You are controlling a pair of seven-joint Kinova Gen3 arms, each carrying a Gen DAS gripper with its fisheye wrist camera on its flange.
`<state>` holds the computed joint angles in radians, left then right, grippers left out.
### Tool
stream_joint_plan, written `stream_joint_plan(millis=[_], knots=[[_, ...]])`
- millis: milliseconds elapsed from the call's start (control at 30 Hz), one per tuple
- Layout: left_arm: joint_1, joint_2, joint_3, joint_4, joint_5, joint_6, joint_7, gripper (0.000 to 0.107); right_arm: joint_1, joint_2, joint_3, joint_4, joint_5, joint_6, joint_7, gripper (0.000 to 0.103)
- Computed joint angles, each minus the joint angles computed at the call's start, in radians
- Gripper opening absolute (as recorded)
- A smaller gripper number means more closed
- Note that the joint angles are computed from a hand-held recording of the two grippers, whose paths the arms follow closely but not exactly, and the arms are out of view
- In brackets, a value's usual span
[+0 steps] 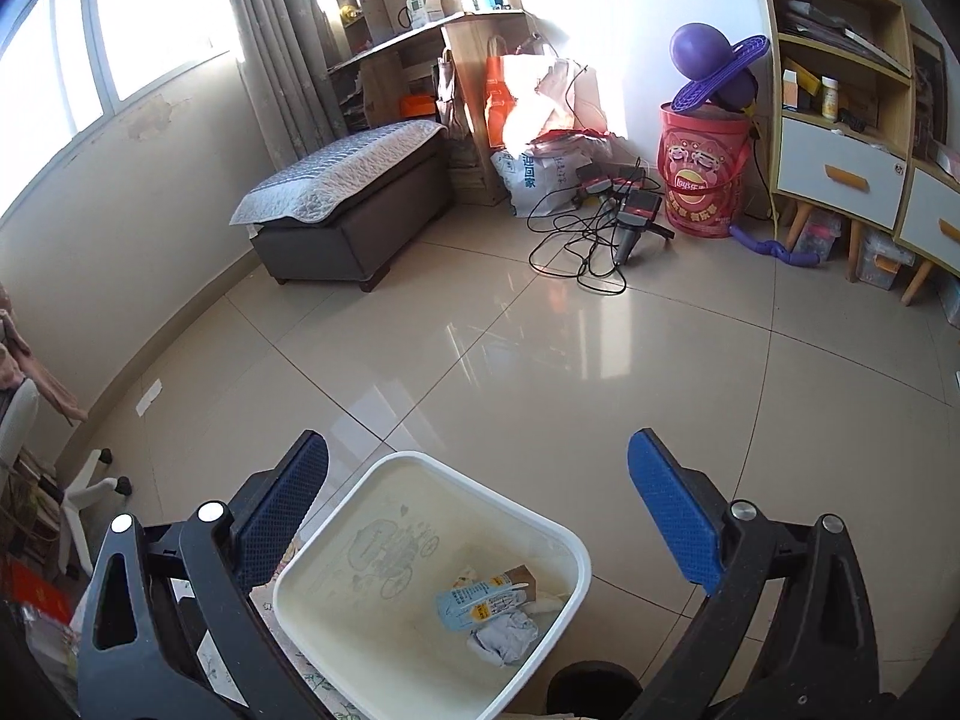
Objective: Collect trash
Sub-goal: 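Return both tools to the table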
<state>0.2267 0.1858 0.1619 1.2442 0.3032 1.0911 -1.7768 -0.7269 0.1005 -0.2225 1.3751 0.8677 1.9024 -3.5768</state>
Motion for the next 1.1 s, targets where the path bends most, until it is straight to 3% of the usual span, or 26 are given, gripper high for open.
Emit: stream_joint_plan(millis=[400, 733, 1100], knots=[[-0.086, -0.11, -0.076, 0.114, -0.134, -0.158, 0.04, 0.096, -0.127, 0.173, 0.055, -0.185, 0.098, -0.048, 0.308, 0.096], [-0.202, -0.145, -0.134, 0.178, -0.148, -0.187, -0.026, 0.096, -0.215, 0.282, 0.135, -0.335, 0.084, -0.171, 0.5, 0.096], [-0.356, -0.075, -0.193, 0.139, -0.126, -0.118, -0.083, 0.096, -0.297, 0.43, 0.216, -0.518, 0.035, -0.275, 0.769, 0.096]])
